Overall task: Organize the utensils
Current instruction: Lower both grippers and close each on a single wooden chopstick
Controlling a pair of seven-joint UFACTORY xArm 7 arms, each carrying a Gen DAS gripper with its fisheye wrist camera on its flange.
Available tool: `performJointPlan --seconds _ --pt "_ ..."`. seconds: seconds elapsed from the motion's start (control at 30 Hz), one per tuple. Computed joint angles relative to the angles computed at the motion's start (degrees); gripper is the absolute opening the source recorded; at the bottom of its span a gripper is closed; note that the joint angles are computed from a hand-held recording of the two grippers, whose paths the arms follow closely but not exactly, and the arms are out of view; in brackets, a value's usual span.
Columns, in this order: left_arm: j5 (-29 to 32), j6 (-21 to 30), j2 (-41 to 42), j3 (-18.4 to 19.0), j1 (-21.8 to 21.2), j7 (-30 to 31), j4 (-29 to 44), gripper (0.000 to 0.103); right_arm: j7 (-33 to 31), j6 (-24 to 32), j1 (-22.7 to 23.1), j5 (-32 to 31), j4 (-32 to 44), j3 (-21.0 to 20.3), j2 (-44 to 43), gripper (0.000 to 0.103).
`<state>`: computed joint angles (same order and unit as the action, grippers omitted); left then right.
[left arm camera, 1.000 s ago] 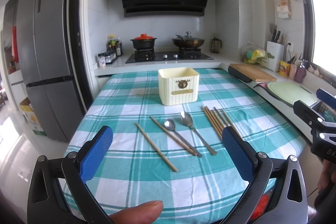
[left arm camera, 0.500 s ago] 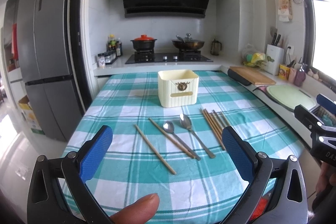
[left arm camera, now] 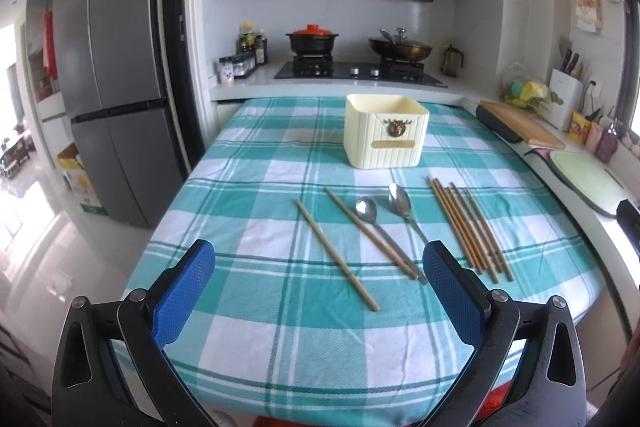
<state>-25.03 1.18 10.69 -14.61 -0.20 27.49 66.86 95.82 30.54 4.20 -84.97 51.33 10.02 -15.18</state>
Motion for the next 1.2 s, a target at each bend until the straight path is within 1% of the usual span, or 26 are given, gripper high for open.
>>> performJointPlan --seconds 0.03,0.1,0.13,0.17,0.23,0.3,0.33,0.37,0.4,0.5,0.6,0.7,0.77,0.8,0.83,0.87,0.9,0.93,1.03,1.07,1.1,1.17,1.2 --pt "-0.30 1.30 0.71 -0.48 0.48 0.58 0.93 0.103 -0.09 -0.28 -0.11 0.24 0.15 -0.25 0.39 0.103" --pt "-5.03 3.38 2.25 -4.48 3.67 6.05 2.83 0.103 -0.28 -0.63 -0.41 0.74 0.52 -0.77 1.31 0.103" --pt "-6.16 3.99 3.13 -4.97 3.79 7.68 3.81 0.103 -0.41 -1.21 -0.61 0.79 0.65 -1.16 1.76 0.103" --pt "-5.10 4.10 3.92 -3.59 2.24 7.05 4.54 0.103 -0.40 -2.31 -0.95 0.51 0.76 -1.74 2.24 0.103" --pt "1.22 4.18 6.35 1.93 -3.11 1.89 6.76 0.103 -0.39 -5.85 -1.98 -0.36 1.11 -3.45 3.64 0.103" --pt "7.32 5.91 9.65 6.03 -6.90 -3.21 10.40 0.103 -0.84 -10.61 -3.41 -1.24 1.82 -5.60 5.96 0.103" --pt "9.40 7.80 11.50 6.91 -7.74 -5.01 12.76 0.103 -1.67 -12.43 -4.13 -1.17 2.44 -6.56 7.51 0.103" --pt "10.75 10.02 13.58 6.93 -7.86 -6.19 15.48 0.103 -4.18 -13.70 -4.67 0.24 3.13 -7.40 9.11 0.103" --pt "11.75 12.52 15.87 6.72 -7.84 -7.19 18.50 0.103 -7.98 -14.40 -5.07 2.70 3.94 -8.08 11.03 0.103" --pt "14.43 20.17 22.84 7.23 -8.75 -10.89 27.76 0.103 -21.59 -13.74 -5.25 13.11 6.29 -9.30 16.67 0.103" --pt "17.86 25.46 28.70 9.94 -11.17 -16.80 35.04 0.103 -34.76 -16.38 -5.47 25.89 8.28 -10.66 21.90 0.103" --pt "20.90 26.49 31.82 11.95 -12.71 -21.88 37.80 0.103 -47.13 -20.52 -7.28 39.46 9.37 -9.96 26.04 0.102" --pt "23.22 26.36 33.18 13.18 -13.69 -24.66 38.78 0.103 -54.11 -20.54 -8.47 46.49 11.02 -8.28 28.46 0.101" --pt "24.40 26.43 33.72 13.75 -14.14 -25.86 39.27 0.103 -56.51 -19.88 -8.46 48.35 12.20 -7.96 29.68 0.097" --pt "25.51 26.38 34.13 14.24 -14.56 -26.98 39.61 0.103 -58.50 -18.76 -8.15 49.69 13.47 -7.88 30.86 0.090" --pt "26.50 26.26 34.39 14.58 -14.86 -27.91 39.76 0.103 -60.94 -17.39 -8.16 51.63 15.03 -7.48 32.21 0.085" --pt "27.33 26.38 34.84 14.71 -14.98 -28.52 40.34 0.103 -63.13 -16.43 -8.28 53.65 16.17 -7.09 33.34 0.077" --pt "28.06 26.41 35.31 14.75 -15.01 -28.91 40.92 0.103 -65.16 -15.49 -8.48 55.67 17.30 -6.78 34.44 0.072" --pt "30.19 26.30 36.11 15.14 -15.40 -29.72 41.63 0.103 -69.36 -12.96 -8.23 60.24 20.04 -7.05 37.09 0.068" --pt "30.73 26.75 36.58 15.20 -15.47 -29.82 42.23 0.103 -70.86 -12.36 -8.27 61.76 20.97 -7.12 38.02 0.066" --pt "31.15 27.45 37.04 15.22 -15.48 -29.88 42.83 0.103 -72.35 -11.79 -8.33 63.36 21.76 -7.07 38.82 0.061" --pt "31.90 29.29 38.08 15.44 -15.54 -30.08 44.26 0.103 -76.18 -11.24 -9.25 67.62 23.28 -6.01 40.42 0.058" --pt "31.77 29.38 38.16 14.86 -14.98 -29.55 44.20 0.103 -77.12 -11.14 -8.92 68.64 23.90 -6.42 40.99 0.056"
